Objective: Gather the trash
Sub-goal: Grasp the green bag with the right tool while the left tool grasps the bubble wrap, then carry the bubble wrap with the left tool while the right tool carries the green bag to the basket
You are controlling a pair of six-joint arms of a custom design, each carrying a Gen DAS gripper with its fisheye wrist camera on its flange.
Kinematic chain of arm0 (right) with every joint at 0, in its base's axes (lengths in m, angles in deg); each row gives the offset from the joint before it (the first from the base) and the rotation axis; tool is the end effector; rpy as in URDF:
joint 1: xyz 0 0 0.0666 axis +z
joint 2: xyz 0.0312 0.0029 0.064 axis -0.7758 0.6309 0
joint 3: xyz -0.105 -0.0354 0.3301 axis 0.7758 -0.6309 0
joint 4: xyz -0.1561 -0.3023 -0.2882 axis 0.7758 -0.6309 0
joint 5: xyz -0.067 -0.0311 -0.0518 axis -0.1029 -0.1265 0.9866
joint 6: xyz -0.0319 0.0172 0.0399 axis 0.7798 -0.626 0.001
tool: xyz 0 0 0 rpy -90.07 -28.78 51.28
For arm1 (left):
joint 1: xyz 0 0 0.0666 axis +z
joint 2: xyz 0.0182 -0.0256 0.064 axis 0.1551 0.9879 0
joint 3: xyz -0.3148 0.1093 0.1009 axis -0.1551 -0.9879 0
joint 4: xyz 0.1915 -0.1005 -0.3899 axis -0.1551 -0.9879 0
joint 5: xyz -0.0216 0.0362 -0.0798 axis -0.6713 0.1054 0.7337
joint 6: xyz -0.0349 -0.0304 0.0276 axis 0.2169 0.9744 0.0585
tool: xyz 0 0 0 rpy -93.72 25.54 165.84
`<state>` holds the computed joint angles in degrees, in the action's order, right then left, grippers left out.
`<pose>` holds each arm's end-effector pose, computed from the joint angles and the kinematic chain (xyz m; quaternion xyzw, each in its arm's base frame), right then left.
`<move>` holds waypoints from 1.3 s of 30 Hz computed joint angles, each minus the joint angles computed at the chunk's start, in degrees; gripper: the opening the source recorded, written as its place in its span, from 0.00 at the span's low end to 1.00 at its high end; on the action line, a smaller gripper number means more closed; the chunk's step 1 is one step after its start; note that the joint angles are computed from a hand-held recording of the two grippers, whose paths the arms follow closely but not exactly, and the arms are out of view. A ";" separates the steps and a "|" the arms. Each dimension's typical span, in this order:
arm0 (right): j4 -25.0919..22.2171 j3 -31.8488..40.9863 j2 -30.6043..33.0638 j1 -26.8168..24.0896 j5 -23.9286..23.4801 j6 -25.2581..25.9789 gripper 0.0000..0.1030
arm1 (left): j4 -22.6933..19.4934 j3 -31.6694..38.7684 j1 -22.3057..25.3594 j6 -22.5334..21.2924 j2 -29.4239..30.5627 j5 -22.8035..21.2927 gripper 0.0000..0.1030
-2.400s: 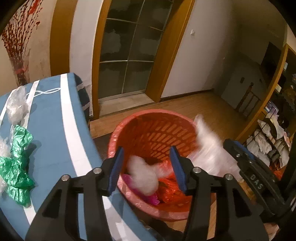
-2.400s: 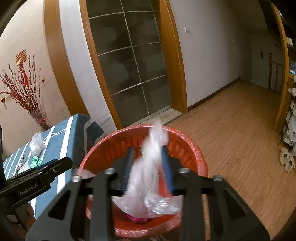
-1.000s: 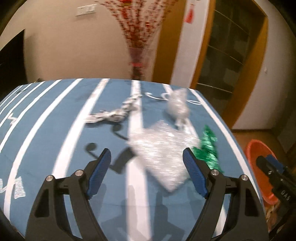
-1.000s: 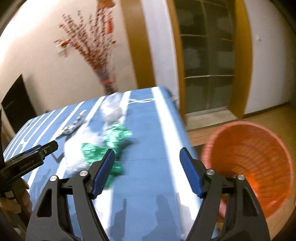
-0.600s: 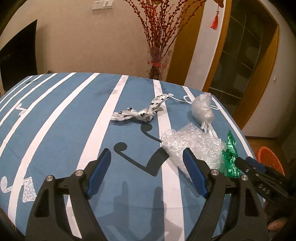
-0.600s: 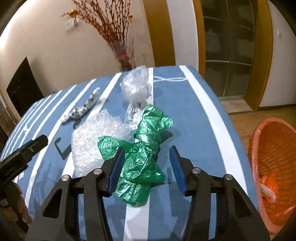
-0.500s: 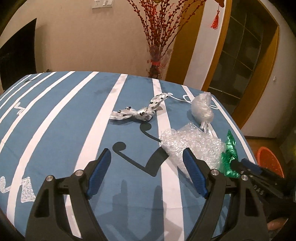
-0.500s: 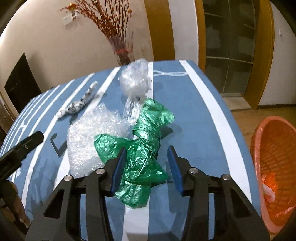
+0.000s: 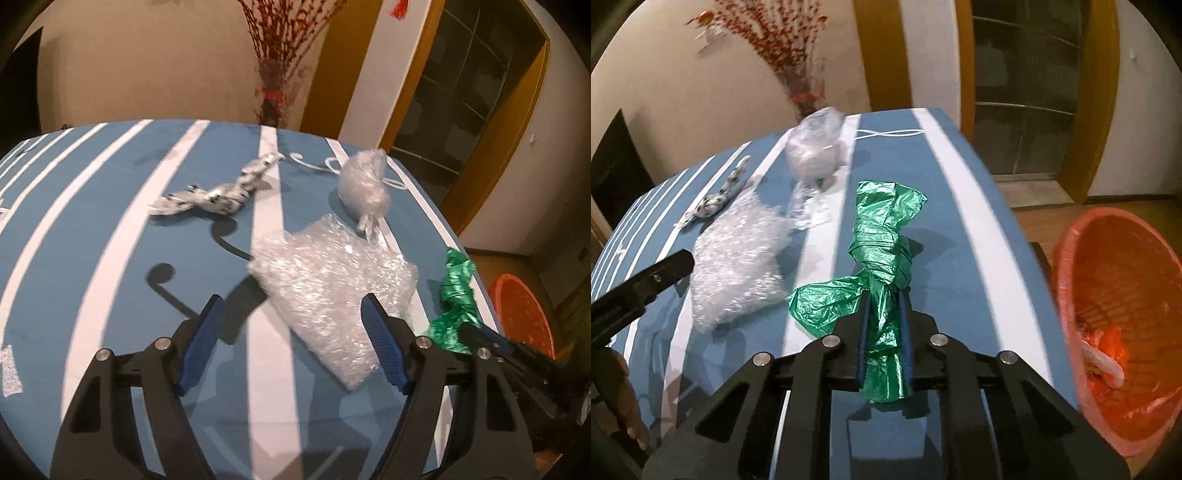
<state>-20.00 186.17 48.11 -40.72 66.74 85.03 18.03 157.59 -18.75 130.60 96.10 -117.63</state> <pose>0.6967 0.1385 0.3277 -0.2599 0.8934 0.1761 0.3214 0.5869 -0.2867 0.3518 -0.3143 0.8702 0.0168 0.3790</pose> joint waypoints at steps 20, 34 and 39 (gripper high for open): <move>1.92 -1.69 -1.74 -3.30 -1.34 -2.30 0.14 | -1.95 6.92 -0.63 -0.90 5.42 0.44 0.19; 8.45 -7.61 -7.46 -8.15 -2.47 -4.77 0.14 | -1.14 16.11 -5.27 -8.69 8.87 -3.35 0.19; 10.59 -9.05 -8.82 -10.00 -2.56 -6.18 0.14 | -0.89 21.47 -6.84 -11.81 12.18 -2.90 0.19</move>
<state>-9.41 177.12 39.28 -50.72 64.19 78.85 17.14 179.06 -25.59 118.79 108.28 -120.53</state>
